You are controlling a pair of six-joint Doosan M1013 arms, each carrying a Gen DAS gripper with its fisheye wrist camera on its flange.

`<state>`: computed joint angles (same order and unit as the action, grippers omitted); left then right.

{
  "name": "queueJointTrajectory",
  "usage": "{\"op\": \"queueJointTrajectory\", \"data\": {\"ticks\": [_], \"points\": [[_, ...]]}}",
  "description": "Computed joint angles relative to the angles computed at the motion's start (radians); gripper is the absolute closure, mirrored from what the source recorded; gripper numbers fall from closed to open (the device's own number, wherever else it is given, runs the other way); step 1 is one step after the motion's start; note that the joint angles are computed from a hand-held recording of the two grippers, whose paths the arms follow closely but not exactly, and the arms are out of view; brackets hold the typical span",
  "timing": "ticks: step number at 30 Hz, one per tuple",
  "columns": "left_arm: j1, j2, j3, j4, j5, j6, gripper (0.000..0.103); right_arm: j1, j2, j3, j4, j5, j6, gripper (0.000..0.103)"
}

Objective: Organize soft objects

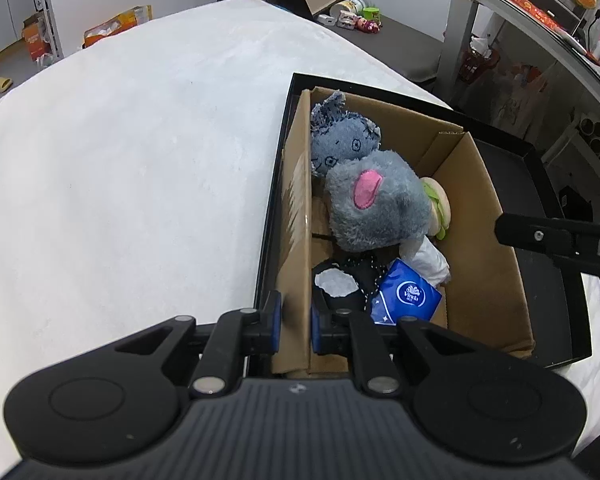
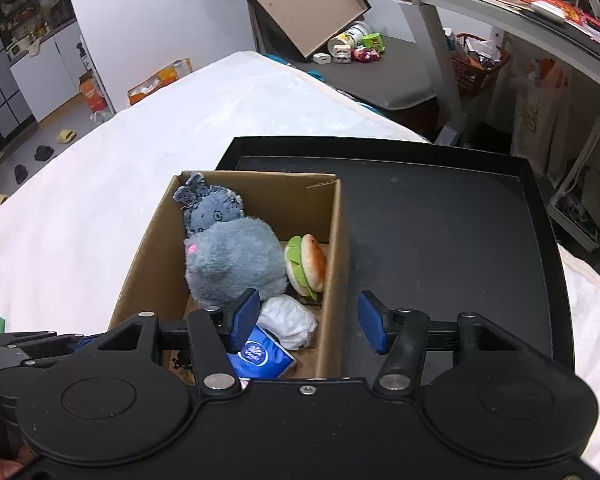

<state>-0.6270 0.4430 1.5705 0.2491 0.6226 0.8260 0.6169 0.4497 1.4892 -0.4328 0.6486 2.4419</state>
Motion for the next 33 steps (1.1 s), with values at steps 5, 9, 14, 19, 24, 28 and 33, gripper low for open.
{"op": "queueJointTrajectory", "data": {"ticks": [5, 9, 14, 19, 24, 28, 33], "points": [[-0.002, 0.002, -0.016, -0.007, 0.039, 0.005, 0.089, -0.006, -0.018, 0.021, 0.025, -0.017, -0.009, 0.044], [-0.008, 0.002, -0.037, -0.01, 0.077, 0.042, 0.086, -0.013, -0.037, 0.036, 0.043, -0.016, -0.018, 0.031], [-0.009, 0.013, -0.092, -0.058, 0.168, 0.096, 0.077, -0.02, -0.072, 0.062, 0.062, -0.017, -0.036, 0.025], [-0.023, 0.008, -0.138, -0.064, 0.247, 0.146, 0.052, -0.028, -0.111, 0.089, 0.065, -0.02, -0.017, 0.015], [-0.037, -0.008, -0.169, -0.034, 0.289, 0.142, 0.037, -0.042, -0.146, 0.118, 0.083, -0.03, 0.005, 0.01], [-0.048, -0.021, -0.184, 0.018, 0.306, 0.107, 0.03, -0.051, -0.176, 0.143, 0.08, -0.039, 0.028, 0.004], [-0.063, -0.03, -0.198, 0.05, 0.304, 0.104, 0.025, -0.059, -0.208, 0.166, 0.081, -0.045, 0.051, 0.0]]}}
